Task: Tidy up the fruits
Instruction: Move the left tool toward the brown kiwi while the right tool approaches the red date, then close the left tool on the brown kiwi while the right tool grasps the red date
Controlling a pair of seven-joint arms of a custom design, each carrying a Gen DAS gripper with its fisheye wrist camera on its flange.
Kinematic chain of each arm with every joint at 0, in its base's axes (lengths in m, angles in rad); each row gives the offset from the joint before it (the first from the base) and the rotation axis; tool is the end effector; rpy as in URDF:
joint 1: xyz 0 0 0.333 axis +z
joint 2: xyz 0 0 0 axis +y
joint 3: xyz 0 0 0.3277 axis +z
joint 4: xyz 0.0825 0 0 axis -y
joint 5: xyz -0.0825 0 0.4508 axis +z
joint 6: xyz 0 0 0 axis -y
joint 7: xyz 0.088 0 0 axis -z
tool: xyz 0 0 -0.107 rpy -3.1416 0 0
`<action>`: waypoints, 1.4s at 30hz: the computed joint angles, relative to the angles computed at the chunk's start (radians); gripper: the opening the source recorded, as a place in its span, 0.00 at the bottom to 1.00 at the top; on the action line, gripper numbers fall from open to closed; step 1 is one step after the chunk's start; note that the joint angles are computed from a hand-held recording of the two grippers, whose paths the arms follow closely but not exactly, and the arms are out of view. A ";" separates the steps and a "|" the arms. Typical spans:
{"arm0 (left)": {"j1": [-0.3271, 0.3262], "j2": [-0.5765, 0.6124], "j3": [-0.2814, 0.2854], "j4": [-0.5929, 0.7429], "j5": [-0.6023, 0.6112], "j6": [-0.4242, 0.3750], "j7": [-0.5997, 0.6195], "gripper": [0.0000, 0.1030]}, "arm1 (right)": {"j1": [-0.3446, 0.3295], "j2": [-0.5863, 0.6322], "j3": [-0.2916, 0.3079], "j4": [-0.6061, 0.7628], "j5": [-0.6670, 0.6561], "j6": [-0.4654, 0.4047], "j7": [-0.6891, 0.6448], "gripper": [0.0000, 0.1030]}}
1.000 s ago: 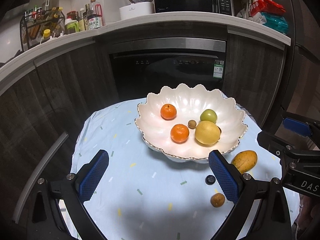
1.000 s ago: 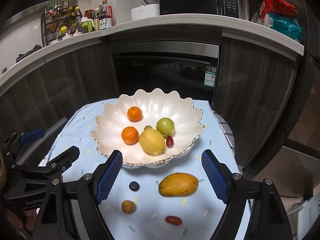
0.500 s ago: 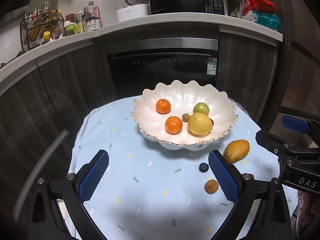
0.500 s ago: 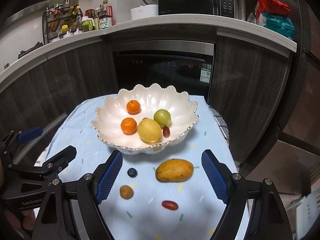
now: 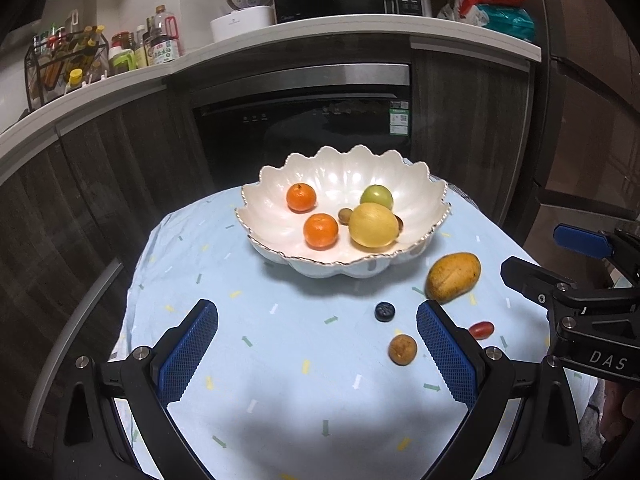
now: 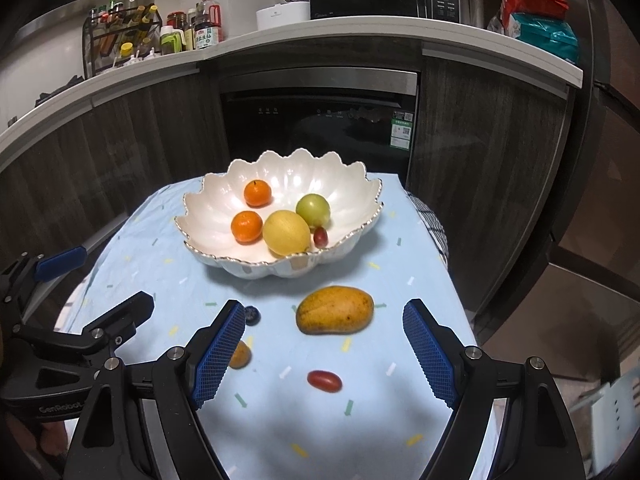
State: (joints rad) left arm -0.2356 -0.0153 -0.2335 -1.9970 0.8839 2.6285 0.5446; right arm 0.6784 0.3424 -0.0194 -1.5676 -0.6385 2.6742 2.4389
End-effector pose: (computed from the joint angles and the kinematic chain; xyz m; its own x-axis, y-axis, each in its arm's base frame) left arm 0.5755 -0.3133 0.5167 -0.0399 -0.9937 -0.1051 -0.6321 0.1066 -0.7676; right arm 0.6010 0.4910 0.5197 0.2687 -0.9627 -0.0322 -0.6200 -0.1472 -0.7707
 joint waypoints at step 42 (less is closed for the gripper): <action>-0.041 0.197 0.021 0.042 -0.300 0.168 0.462 0.59 | -0.030 0.075 0.026 -0.015 0.245 -0.012 -0.244 0.56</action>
